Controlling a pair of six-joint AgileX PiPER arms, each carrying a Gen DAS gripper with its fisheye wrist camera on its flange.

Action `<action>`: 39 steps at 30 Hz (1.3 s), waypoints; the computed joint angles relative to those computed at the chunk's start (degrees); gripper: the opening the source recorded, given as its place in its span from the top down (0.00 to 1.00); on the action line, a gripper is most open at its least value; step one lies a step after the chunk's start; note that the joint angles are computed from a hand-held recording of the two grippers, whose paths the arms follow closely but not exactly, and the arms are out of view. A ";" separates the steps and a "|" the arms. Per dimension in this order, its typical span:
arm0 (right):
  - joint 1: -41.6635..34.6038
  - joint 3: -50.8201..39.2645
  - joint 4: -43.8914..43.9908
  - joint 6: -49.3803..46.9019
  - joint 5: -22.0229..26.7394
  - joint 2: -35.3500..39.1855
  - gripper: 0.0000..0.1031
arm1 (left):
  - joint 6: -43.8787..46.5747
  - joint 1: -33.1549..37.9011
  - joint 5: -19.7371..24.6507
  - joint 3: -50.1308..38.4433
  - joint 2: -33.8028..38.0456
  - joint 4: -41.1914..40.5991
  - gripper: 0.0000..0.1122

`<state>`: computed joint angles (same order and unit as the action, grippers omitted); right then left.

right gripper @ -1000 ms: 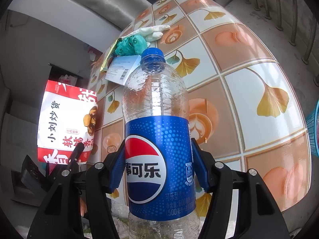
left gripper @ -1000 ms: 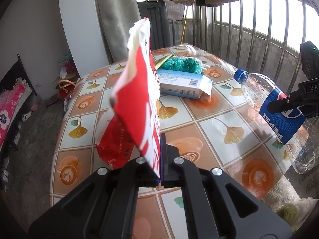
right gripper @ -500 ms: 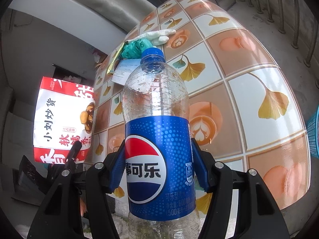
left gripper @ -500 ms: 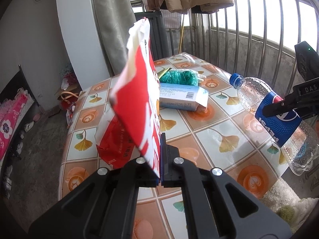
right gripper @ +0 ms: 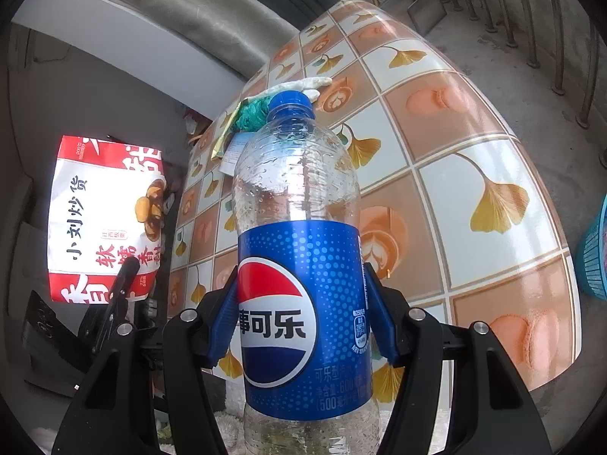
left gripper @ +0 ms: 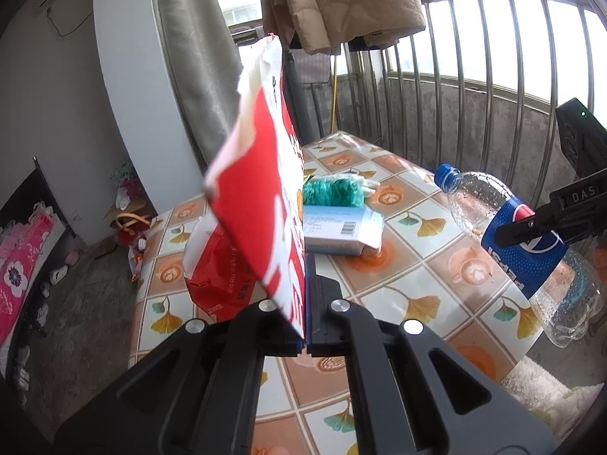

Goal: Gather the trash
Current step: 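Lift the snack bag with the left tool while the right tool lifts the Pepsi bottle, then carry the snack bag and Pepsi bottle over the blue wastebasket with both tools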

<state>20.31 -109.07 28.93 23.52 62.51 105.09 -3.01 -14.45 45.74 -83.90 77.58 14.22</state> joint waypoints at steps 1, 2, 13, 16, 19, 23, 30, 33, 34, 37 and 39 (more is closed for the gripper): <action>-0.29 1.28 0.17 -0.18 -0.55 -0.92 0.43 | 0.67 -0.02 0.09 -0.72 0.35 -0.55 1.00; -0.66 2.38 0.40 -0.45 -0.95 -1.76 0.43 | 1.02 -0.39 0.17 -1.25 0.53 -0.73 1.00; -8.05 20.41 5.54 -4.68 -7.56 -15.21 0.43 | 3.84 -7.30 0.26 -7.43 4.33 -2.66 1.00; -11.00 25.67 6.80 -5.54 -8.69 -19.63 0.43 | 4.63 -9.79 0.63 -9.93 6.20 -3.54 1.00; -14.45 30.54 7.69 -6.26 -9.00 -24.42 0.43 | 6.06 -11.85 0.49 -11.40 7.46 -5.16 1.00; -20.37 36.71 9.08 -7.75 -8.41 -31.04 0.43 | 8.09 -14.68 1.23 -14.63 9.97 -8.26 1.00; -35.26 47.88 13.70 -12.77 -4.46 -41.26 0.43 | 11.71 -19.40 4.35 -21.43 15.98 -15.32 1.00; -45.16 52.26 16.37 -15.83 -0.31 -44.41 0.43 | 13.18 -21.24 5.49 -23.98 18.53 -18.35 1.00; -47.76 53.29 16.79 -16.38 0.63 -44.94 0.43 | 13.66 -21.73 6.16 -25.53 19.80 -19.27 1.00; -56.44 56.64 17.59 -18.51 3.06 -46.18 0.43 | 14.62 -23.62 8.01 -29.50 23.19 -21.58 1.00; -62.02 58.30 18.72 -20.58 4.47 -46.33 0.43 | 15.08 -24.68 10.99 -35.04 27.00 -23.34 1.00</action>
<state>-41.71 -50.77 47.65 2.94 66.98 58.76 12.08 -39.13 56.72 -118.94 104.59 -9.11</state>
